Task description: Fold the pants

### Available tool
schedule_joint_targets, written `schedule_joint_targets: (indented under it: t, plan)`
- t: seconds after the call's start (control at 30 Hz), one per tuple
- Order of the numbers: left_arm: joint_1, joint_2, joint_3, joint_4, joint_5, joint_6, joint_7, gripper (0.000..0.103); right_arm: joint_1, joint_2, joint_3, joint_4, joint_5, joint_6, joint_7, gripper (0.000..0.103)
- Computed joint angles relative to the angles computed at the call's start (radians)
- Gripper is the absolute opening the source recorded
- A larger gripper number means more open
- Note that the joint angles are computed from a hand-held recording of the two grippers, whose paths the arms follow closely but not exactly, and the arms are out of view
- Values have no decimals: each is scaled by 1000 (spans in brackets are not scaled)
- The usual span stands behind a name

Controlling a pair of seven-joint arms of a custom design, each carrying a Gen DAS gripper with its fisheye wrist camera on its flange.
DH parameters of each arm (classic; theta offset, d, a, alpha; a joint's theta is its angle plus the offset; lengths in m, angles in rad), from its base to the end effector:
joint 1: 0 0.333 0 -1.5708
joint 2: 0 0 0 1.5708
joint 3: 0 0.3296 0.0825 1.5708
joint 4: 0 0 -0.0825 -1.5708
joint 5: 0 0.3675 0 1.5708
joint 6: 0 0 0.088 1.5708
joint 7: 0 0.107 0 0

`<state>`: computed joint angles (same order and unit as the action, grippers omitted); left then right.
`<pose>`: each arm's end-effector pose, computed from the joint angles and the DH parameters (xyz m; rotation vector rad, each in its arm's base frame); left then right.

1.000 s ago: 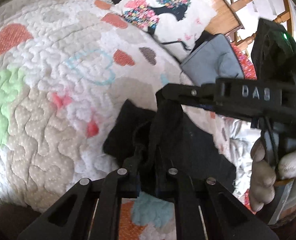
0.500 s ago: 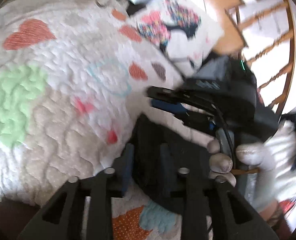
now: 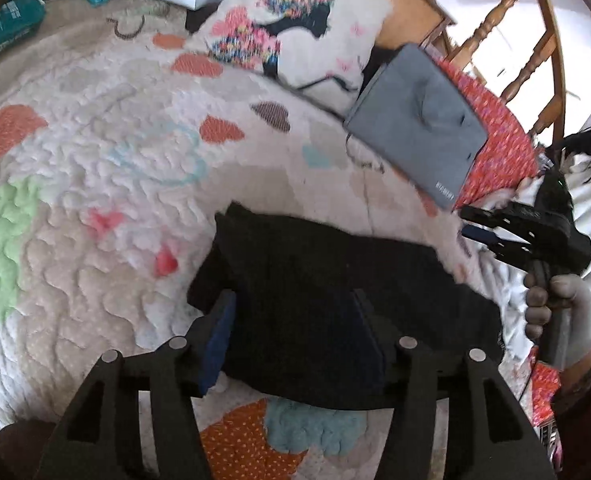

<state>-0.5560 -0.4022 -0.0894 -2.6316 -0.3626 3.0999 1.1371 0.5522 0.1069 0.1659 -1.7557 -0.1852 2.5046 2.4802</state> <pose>0.3542 -0.2333 0.5033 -2.0943 1.8299 -1.2900 0.4747 0.4097 0.5930 -1.6846 1.8357 -0.1541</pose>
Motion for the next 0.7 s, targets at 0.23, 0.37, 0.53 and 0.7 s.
schedule_joint_targets:
  t: [0.23, 0.37, 0.53, 0.7]
  plan:
    - [71, -6, -63, -9, 31, 13, -51, 55, -61, -79, -11, -149, 53, 15, -44, 47]
    - [267, -51, -242, -26, 166, 45, -174, 55, -50, -8, -3, -87, -2, -48, -90, 52]
    - [356, -36, -327, 18, 294, -13, -231, 55, -13, 91, -12, 34, -104, -194, -186, 36]
    - [379, -5, -342, 50, 390, -40, -278, 56, 4, 133, -43, 107, -136, -255, -185, 2]
